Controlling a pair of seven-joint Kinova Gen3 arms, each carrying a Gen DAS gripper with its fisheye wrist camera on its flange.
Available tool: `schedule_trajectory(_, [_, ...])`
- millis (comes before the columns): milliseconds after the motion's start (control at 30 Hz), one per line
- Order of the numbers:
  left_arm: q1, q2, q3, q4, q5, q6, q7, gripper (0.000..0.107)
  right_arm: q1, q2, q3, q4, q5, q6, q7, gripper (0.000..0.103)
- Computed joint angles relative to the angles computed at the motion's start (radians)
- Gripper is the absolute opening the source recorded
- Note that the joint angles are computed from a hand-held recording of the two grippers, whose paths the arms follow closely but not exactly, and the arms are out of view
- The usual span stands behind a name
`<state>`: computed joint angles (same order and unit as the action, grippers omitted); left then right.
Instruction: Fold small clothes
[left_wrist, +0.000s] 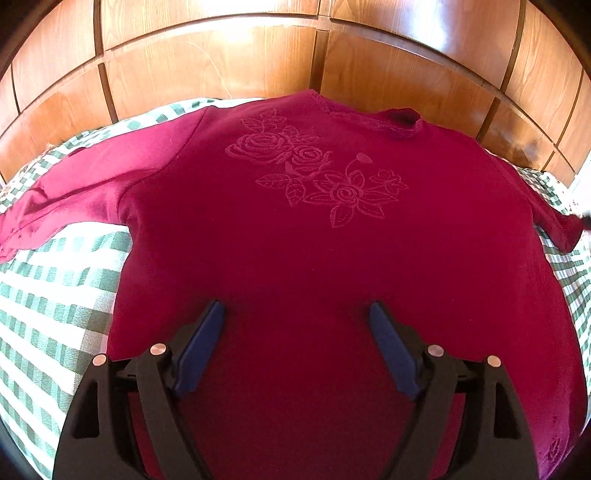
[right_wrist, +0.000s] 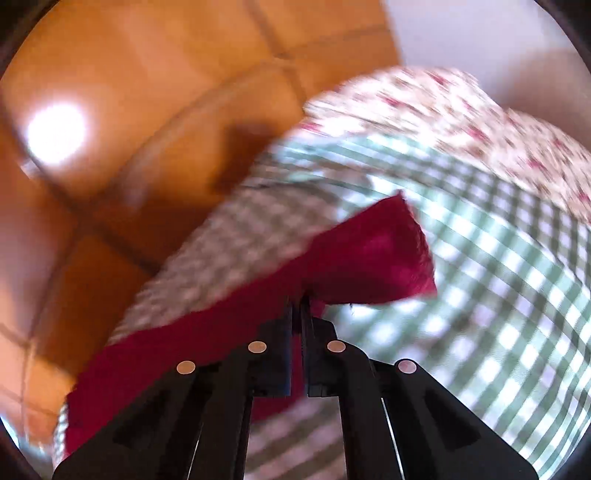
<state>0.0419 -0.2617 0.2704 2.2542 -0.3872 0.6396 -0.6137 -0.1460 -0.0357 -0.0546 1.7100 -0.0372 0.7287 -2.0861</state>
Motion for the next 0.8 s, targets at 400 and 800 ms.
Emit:
schedule_trajectory(400, [0.056, -0.122, -0.226, 0.0, 0.298, -0.017, -0.307, 0.075, -0.304, 0.129, -0.181, -0.295, -0.119, 0.031, 0.245, 0.003])
schedule_trajectory(800, [0.042, -0.157, -0.438, -0.028, 0.538, -0.022, -0.641, 0.066, -0.45, 0.177, -0.21, -0.279, -0.237, 0.004, 0.272, 0.058])
